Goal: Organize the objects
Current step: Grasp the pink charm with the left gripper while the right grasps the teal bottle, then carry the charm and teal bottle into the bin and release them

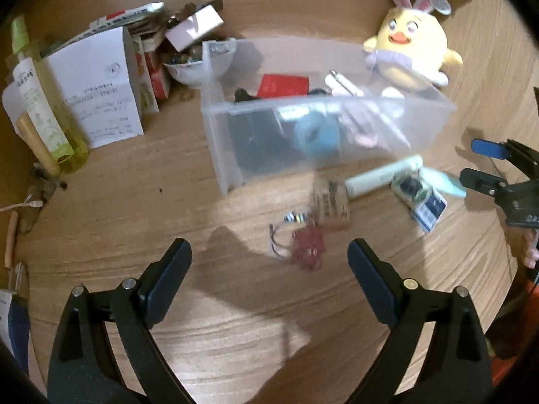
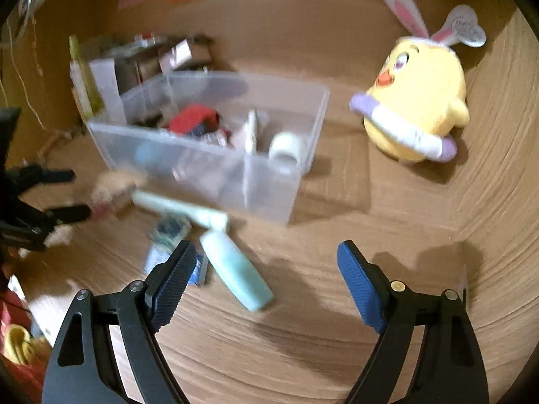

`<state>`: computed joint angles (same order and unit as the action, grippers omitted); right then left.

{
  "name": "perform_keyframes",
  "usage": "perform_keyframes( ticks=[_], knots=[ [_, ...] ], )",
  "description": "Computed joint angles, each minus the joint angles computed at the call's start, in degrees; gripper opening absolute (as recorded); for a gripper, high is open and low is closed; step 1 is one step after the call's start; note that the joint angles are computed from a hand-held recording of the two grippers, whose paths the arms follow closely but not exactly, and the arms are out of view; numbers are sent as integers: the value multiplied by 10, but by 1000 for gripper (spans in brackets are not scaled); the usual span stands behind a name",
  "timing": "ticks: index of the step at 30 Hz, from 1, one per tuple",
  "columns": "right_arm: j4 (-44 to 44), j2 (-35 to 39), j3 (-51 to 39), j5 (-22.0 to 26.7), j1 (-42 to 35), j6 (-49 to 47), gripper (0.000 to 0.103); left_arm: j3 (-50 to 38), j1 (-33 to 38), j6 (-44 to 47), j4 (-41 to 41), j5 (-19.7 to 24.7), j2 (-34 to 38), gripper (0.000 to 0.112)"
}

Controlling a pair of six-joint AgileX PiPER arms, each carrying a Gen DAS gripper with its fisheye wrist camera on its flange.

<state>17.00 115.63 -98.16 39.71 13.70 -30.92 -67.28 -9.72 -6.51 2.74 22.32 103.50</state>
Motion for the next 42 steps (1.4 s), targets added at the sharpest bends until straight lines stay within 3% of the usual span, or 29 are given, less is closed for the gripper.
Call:
perform_keyframes(
  ticks=[3, 5, 7, 11, 13, 15, 22, 25, 28, 31, 38, 42],
  knots=[
    [9, 13, -6, 15, -5, -9, 82, -3, -5, 13, -5, 9, 8, 76],
    [18, 21, -16, 27, -6, -12, 81, -11, -7, 19, -8, 16, 17, 71],
    [21, 28, -27, 36, -5, -13, 74, -14, -12, 2, 9, 9, 19, 65],
    [18, 50, -58, 64, 2, -7, 48, -22, -9, 13, 0, 5, 24, 43],
    [4, 47, -48, 48, 10, 4, 40, -22, -6, 18, -4, 0, 25, 33],
    [8, 45, -46, 46, 11, 0, 25, -17, -1, 26, -13, -6, 22, 20],
    [24, 10, 16, 11, 9, -14, 22, 28, 18, 56, -65, -38, -10, 19],
    [47, -12, 45, -5, 4, -26, 22, 65, 16, 6, -22, -65, -39, 19],
    [72, -31, 63, -18, 0, -41, 22, 99, 22, 11, -41, -90, -71, 19],
    [95, -41, 59, -18, -1, -51, 22, 121, 27, 13, -54, -106, -99, 19],
    [174, -63, 49, -27, -1, -89, 22, 123, 20, -74, 27, -116, -142, 19],
    [203, -57, 17, -23, 2, -88, 22, 107, 21, -36, -13, -122, -155, 19]
  ],
)
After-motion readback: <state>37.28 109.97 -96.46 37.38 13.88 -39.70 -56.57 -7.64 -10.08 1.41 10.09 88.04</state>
